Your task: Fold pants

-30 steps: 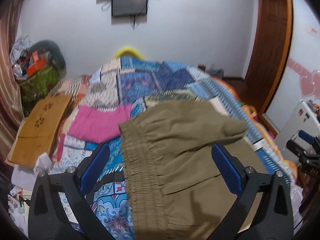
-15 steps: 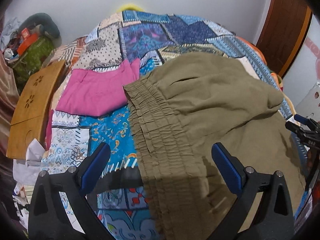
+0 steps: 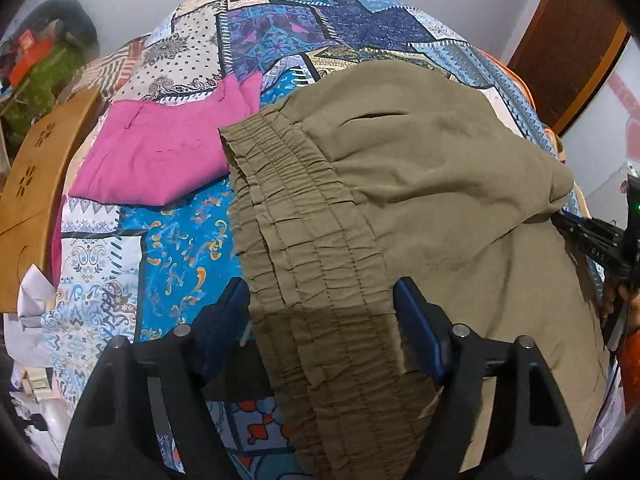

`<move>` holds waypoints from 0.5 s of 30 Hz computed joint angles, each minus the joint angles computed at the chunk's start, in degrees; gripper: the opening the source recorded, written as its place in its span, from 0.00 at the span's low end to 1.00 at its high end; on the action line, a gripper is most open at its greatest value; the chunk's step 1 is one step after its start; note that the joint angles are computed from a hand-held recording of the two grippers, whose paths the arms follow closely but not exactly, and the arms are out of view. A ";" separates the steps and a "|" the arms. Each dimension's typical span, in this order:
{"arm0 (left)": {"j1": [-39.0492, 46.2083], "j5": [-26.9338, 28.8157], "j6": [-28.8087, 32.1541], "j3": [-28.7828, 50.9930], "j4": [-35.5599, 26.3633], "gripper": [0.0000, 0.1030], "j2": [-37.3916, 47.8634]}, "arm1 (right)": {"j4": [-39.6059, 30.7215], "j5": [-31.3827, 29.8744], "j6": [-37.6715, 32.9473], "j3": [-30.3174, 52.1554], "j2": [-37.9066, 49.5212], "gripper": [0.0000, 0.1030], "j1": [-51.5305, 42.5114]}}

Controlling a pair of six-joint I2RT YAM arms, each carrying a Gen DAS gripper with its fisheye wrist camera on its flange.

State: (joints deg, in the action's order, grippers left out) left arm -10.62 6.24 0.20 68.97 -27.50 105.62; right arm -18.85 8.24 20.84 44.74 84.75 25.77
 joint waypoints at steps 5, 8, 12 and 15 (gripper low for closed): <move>-1.09 -3.36 -0.23 -1.64 2.07 0.71 -1.12 | -1.24 0.47 -1.04 0.02 -0.62 0.08 -0.49; -1.20 -4.12 -1.55 -0.91 1.17 0.69 -0.83 | -3.13 0.99 -1.02 -0.36 -2.17 0.07 0.04; -1.77 -5.63 -1.23 -2.06 2.43 0.70 -1.30 | -5.12 0.97 1.38 -2.38 -5.14 0.07 1.09; -1.21 -4.68 -0.09 -1.13 1.47 0.70 -0.72 | -5.80 1.20 3.15 -3.65 -6.82 0.07 1.49</move>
